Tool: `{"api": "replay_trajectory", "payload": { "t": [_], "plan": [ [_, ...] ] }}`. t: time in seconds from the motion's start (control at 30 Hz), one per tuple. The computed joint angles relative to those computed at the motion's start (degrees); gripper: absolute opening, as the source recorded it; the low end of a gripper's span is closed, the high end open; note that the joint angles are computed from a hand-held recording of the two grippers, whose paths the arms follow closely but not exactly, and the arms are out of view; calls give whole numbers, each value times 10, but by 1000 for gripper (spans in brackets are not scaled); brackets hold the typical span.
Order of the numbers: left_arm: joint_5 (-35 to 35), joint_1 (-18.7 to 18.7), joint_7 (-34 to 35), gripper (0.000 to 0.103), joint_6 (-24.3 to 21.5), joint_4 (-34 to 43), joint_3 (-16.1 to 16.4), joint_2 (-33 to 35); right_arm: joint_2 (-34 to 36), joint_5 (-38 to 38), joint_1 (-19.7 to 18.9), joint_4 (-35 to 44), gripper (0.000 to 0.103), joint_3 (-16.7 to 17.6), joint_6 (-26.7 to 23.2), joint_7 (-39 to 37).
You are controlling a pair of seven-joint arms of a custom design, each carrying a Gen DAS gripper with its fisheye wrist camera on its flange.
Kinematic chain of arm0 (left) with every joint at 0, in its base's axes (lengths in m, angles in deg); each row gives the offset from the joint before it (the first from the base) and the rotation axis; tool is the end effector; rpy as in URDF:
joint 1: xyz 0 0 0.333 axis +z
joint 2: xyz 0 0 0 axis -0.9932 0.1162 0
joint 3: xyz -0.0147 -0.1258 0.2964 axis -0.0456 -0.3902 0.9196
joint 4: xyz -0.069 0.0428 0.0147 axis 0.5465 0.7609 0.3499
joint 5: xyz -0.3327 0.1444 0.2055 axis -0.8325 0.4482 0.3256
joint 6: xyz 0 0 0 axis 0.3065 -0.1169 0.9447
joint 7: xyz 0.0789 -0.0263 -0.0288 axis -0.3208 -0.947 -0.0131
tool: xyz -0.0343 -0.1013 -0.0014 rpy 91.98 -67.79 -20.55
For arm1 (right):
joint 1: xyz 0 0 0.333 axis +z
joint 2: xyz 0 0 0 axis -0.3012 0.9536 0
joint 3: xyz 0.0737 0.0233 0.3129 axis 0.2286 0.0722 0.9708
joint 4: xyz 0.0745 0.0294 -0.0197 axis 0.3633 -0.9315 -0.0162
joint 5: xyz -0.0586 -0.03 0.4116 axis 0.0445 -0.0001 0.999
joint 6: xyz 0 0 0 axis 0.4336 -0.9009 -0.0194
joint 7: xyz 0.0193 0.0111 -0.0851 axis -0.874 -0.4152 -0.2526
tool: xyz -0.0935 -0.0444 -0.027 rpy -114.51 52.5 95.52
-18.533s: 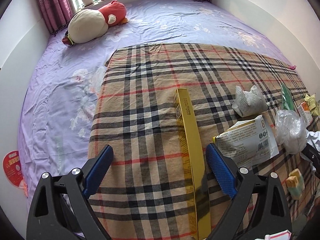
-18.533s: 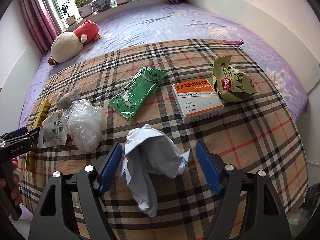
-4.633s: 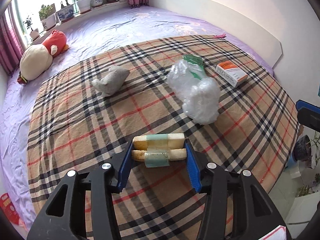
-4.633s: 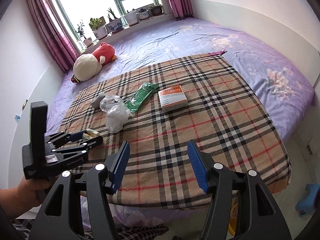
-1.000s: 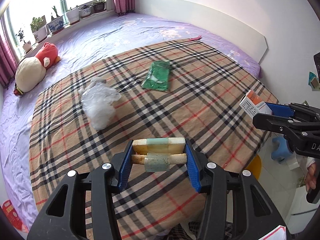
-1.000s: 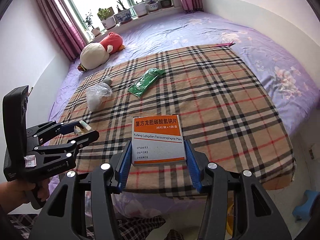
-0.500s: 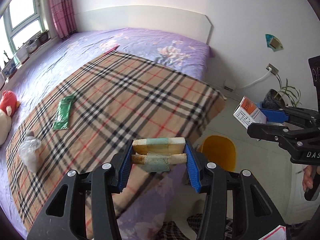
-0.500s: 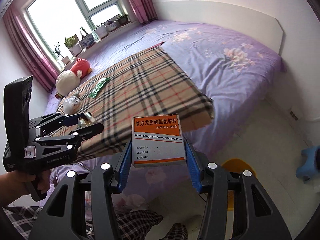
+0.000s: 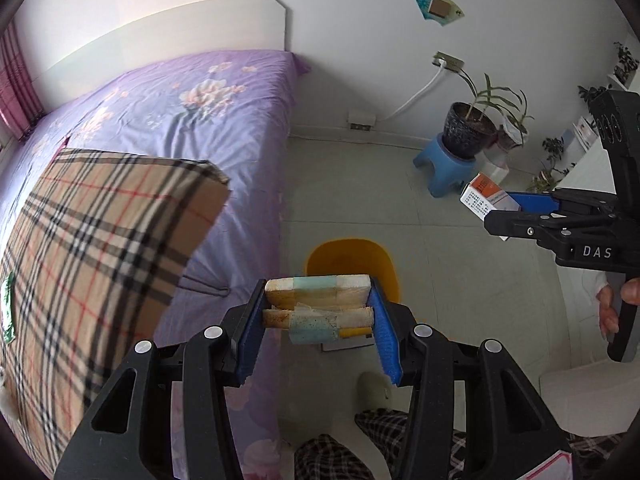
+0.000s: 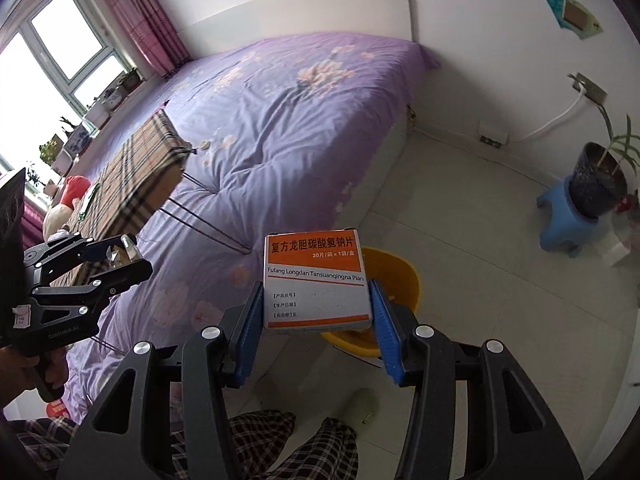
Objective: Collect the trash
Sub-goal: 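Carry the cream bars and medicine box over the yellow wastebasket with both tools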
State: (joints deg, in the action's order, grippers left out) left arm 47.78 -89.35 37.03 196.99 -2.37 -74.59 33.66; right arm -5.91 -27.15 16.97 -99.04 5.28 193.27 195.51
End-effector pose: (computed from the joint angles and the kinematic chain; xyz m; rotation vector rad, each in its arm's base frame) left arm 0.6415 -0.2086 0.6330 -1.0931 2.7204 -0.7678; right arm 0.4994 0.4405 0.6274 -1.4821 2.1661 -0.3461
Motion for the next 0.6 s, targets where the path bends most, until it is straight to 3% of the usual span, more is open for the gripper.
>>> {"api": "replay_trajectory", "payload": {
  "t": [0.27,0.6],
  "plan": [
    [49,-32,-32,48,-3,6,-12,43,-60,28,-31,-138,52,1,74,17],
    [104,-62,-84,48,8,18,-16,105,-60,78,-63,-242,52,1,182,-14]
  ]
}}
